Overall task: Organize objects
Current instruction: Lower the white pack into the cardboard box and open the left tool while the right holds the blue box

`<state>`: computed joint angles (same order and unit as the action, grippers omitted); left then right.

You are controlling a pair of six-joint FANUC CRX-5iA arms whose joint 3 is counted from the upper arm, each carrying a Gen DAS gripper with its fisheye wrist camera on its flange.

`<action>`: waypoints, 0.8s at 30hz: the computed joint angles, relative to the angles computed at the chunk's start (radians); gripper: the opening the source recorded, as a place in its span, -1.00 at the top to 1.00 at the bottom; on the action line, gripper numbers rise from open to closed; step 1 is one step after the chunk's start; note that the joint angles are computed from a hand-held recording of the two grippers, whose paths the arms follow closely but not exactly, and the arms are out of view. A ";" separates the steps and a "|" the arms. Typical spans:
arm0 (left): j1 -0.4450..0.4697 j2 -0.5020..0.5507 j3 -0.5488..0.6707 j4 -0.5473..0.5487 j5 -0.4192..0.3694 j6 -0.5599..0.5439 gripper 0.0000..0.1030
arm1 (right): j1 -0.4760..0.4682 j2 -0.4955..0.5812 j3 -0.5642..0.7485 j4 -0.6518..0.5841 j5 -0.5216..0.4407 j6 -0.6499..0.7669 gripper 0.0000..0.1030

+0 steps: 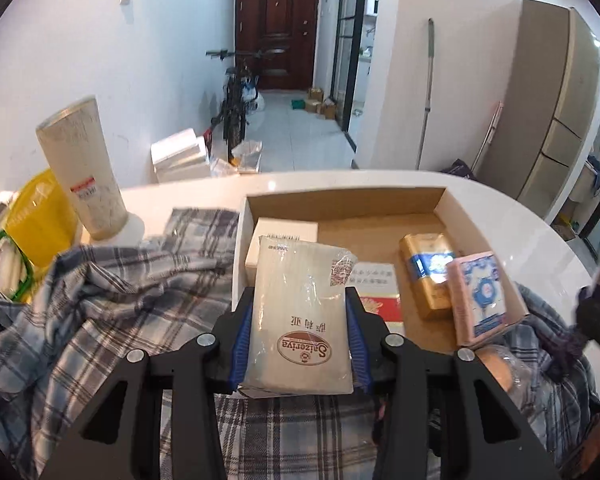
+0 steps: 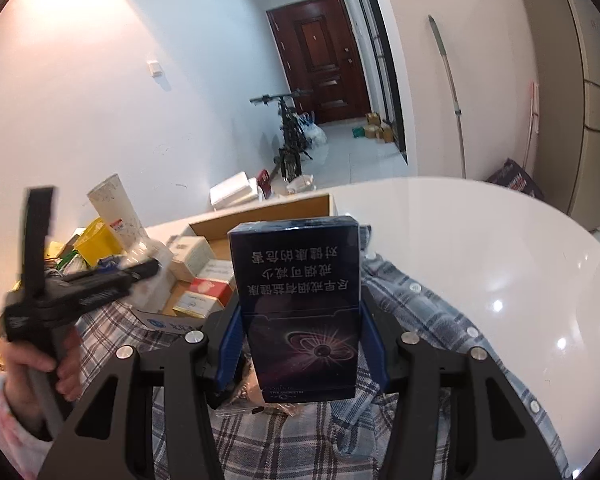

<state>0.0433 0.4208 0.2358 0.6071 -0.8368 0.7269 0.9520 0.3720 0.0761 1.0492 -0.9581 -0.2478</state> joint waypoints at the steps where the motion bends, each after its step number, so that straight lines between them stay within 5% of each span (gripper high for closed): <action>1: 0.002 0.006 0.002 -0.002 -0.004 0.004 0.15 | 0.001 0.001 0.000 0.010 -0.002 0.002 0.02; 10: 0.008 0.008 -0.033 0.043 0.033 -0.012 0.14 | -0.005 -0.002 0.006 -0.028 0.022 0.009 0.02; 15: 0.009 -0.015 -0.097 0.128 0.085 -0.089 -0.26 | 0.001 0.003 0.009 -0.014 -0.008 0.009 0.02; 20: 0.015 -0.030 -0.127 0.178 0.098 -0.130 -0.28 | -0.003 -0.003 0.002 -0.022 0.003 0.004 0.02; 23: 0.014 -0.051 -0.160 0.177 0.158 -0.120 -0.28 | -0.003 -0.007 -0.004 -0.017 0.010 -0.003 0.02; 24: 0.005 -0.069 -0.175 0.113 0.235 -0.053 -0.28 | -0.002 -0.003 0.000 -0.014 0.003 0.000 0.02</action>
